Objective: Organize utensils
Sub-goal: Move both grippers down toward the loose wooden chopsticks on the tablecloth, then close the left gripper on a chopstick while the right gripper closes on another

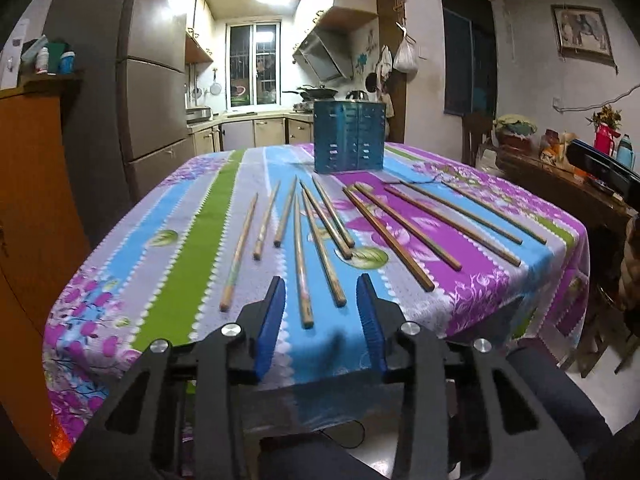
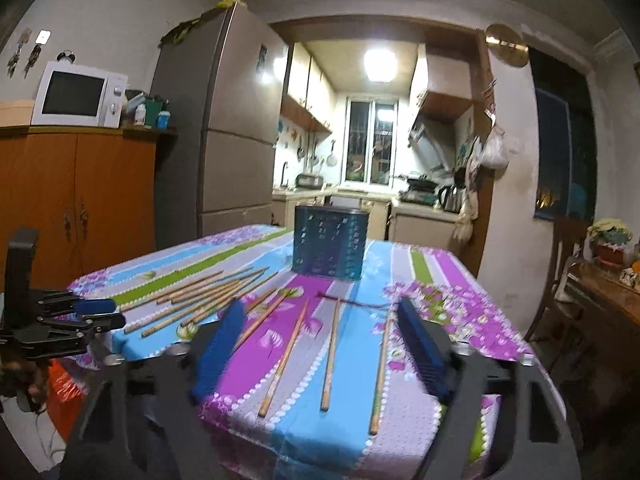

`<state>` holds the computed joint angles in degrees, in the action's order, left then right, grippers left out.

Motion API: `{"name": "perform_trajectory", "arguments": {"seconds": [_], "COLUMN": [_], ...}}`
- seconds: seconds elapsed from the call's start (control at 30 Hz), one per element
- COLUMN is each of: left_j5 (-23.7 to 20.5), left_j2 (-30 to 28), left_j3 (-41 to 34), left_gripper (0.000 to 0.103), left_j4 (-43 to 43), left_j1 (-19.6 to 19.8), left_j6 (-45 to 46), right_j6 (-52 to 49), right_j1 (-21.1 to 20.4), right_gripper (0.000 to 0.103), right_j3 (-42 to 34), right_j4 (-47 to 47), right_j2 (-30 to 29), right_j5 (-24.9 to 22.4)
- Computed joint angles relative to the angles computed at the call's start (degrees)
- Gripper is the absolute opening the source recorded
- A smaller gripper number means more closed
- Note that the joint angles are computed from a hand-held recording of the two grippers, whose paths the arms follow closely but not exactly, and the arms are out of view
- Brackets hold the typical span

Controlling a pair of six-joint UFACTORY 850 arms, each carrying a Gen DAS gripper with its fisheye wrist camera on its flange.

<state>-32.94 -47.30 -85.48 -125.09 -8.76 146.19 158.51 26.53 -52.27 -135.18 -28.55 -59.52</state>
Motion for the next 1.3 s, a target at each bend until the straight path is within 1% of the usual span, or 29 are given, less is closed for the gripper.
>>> {"name": "perform_trajectory", "arguments": {"seconds": [0.03,0.13,0.17,0.27,0.43,0.47,0.5,0.57,0.63,0.7,0.77,0.8,0.93,1.07,1.3], "left_j5": [0.92,2.56,1.68,2.44,1.19,1.0,0.96,0.85,0.8,0.43,0.33,0.21,-0.26,-1.17,-3.2], "left_j2": [-0.52,-2.0,-1.78,-2.94,-3.27,-3.51,-3.6,-3.85,-4.1,-4.26,-4.25,-4.26,-4.37,-4.24,-3.9], "left_j3": [-0.63,-2.41,-1.27,-2.52,-2.43,-2.68,-2.77,-3.09,-3.5,-3.67,-3.64,-3.64,-3.56,-2.68,-0.86], "left_gripper": [0.028,0.027,0.027,0.027,0.027,0.025,0.023,0.011,0.006,0.006,0.006,0.006,0.006,0.006,0.006], "left_j4": [-0.32,-1.08,-1.19,-0.5,-2.15,-2.7,-3.22,-3.83,-3.92,-3.5,-3.62,-3.74,-4.52,-7.58,-12.29], "left_j1": [-0.26,-0.68,0.1,-0.09,-0.11,-0.13,-0.19,-0.2,-0.06,0.09,0.11,0.16,0.23,0.09,-0.09], "left_j6": [0.4,0.46,1.12,0.76,1.73,2.0,2.3,2.58,2.08,1.78,1.82,1.84,2.75,5.86,10.72], "right_j6": [0.1,0.47,0.54,1.05,1.78,2.2,2.58,2.97,3.16,2.93,2.78,2.76,3.62,2.8,4.47], "right_j1": [-0.13,-0.3,-0.3,-0.44,-0.33,-0.29,-0.2,0.1,0.31,0.38,0.2,0.07,-0.37,-0.41,-0.11], "right_gripper": [0.065,0.063,0.063,0.063,0.063,0.062,0.06,0.05,0.045,0.038,0.029,0.027,0.023,0.018,0.017], "right_j3": [-0.3,-0.95,-1.13,-1.8,-2.96,-2.98,-3.25,-3.7,-4.37,-5.44,-6.35,-7.05,-8.14,-8.92,-8.51], "right_j4": [-0.12,-0.6,-0.73,-1.54,-2.96,-3.22,-3.42,-3.21,-2.72,-1.69,-1.16,-0.67,-0.28,0.57,0.26], "right_j2": [-0.19,-1.05,-1.35,-2.02,-3.17,-3.36,-3.72,-4.48,-5.45,-6.89,-8.22,-9.07,-10.71,-11.63,-12.07], "right_j5": [0.89,2.65,2.83,3.78,5.34,5.71,6.41,7.37,8.8,10.31,11.21,11.87,11.8,11.26,8.71]}}
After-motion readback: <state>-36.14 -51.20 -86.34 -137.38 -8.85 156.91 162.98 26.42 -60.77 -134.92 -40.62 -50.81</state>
